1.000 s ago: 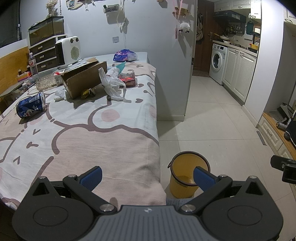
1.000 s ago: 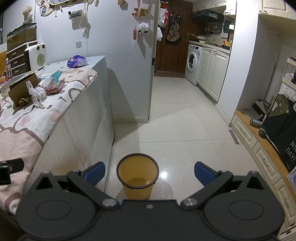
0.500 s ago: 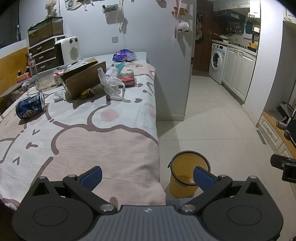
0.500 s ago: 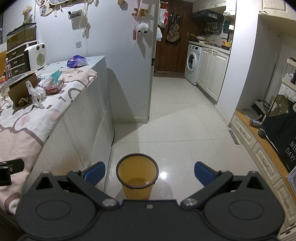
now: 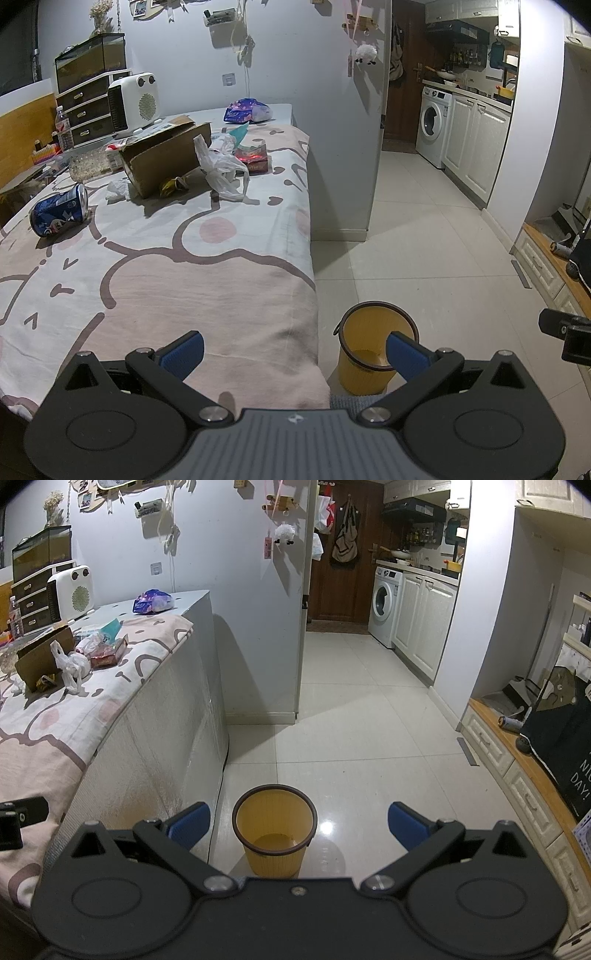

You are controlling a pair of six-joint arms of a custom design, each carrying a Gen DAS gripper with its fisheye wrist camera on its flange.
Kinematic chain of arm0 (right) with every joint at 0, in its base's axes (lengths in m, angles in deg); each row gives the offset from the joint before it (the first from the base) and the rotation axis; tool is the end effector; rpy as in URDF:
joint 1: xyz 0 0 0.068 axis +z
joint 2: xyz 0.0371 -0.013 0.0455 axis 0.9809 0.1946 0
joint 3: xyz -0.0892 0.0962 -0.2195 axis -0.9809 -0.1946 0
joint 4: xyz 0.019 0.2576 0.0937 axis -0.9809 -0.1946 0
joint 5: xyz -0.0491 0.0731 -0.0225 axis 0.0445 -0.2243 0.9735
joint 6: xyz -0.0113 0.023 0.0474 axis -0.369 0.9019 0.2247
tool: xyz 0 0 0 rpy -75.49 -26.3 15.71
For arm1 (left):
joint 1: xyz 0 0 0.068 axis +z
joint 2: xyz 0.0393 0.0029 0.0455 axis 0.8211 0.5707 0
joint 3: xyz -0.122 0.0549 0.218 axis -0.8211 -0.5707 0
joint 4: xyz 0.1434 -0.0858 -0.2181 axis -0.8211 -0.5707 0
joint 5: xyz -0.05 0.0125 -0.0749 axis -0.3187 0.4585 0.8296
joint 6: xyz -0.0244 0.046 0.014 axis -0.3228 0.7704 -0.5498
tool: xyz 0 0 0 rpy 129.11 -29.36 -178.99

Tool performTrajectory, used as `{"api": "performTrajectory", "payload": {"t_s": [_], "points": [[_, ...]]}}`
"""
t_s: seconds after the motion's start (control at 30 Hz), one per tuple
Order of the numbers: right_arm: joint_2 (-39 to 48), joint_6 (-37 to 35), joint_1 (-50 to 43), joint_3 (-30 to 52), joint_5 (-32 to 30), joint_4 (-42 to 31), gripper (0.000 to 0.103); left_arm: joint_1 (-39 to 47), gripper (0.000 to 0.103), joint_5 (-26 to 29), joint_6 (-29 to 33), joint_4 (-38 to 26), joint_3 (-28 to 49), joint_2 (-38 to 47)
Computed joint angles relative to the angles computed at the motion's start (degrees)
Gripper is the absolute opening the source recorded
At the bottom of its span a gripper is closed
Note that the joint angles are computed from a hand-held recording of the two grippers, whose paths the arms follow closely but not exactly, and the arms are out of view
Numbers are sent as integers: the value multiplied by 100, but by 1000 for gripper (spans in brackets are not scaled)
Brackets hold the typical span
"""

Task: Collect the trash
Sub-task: 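Move both tools toward the trash on the bed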

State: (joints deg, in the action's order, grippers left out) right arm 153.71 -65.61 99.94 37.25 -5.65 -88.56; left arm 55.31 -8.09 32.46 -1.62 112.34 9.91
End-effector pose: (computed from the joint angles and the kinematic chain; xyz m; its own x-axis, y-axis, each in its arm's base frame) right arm 0.2843 0.1066 0.4732 -0.5764 -0.2259 -0.7853 -0.2961 0.9535 -0.0569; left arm 0.2007 0.0114 0.4671 -0.6295 -0.2456 -0.7372 -0.3962 0.9176 0.0327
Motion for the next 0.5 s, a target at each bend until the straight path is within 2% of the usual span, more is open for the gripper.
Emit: {"api": "performTrajectory", "payload": {"t_s": [0.1,0.17,0.27,0.33,0.37,0.5], "points": [[153,27,37,243,20,-92,103,-22,103,-14,-7,129,-144,-25],[-87,-51,-119,-183,-121,105,103,-15,103,-44,-17,240,-202,-26],[-161,-45,-161,-381,-248,271,103,114,103,-28,82,437,-226,-22],[-94,-32,-143,-327,-325,351,103,194,103,-103,170,597,-236,-28],[117,38,-68,-44,-305,329,103,264,103,-134,239,693,-248,-40],[124,59,-151,-123,-520,655,103,583,103,-208,453,1021,-195,9]]}}
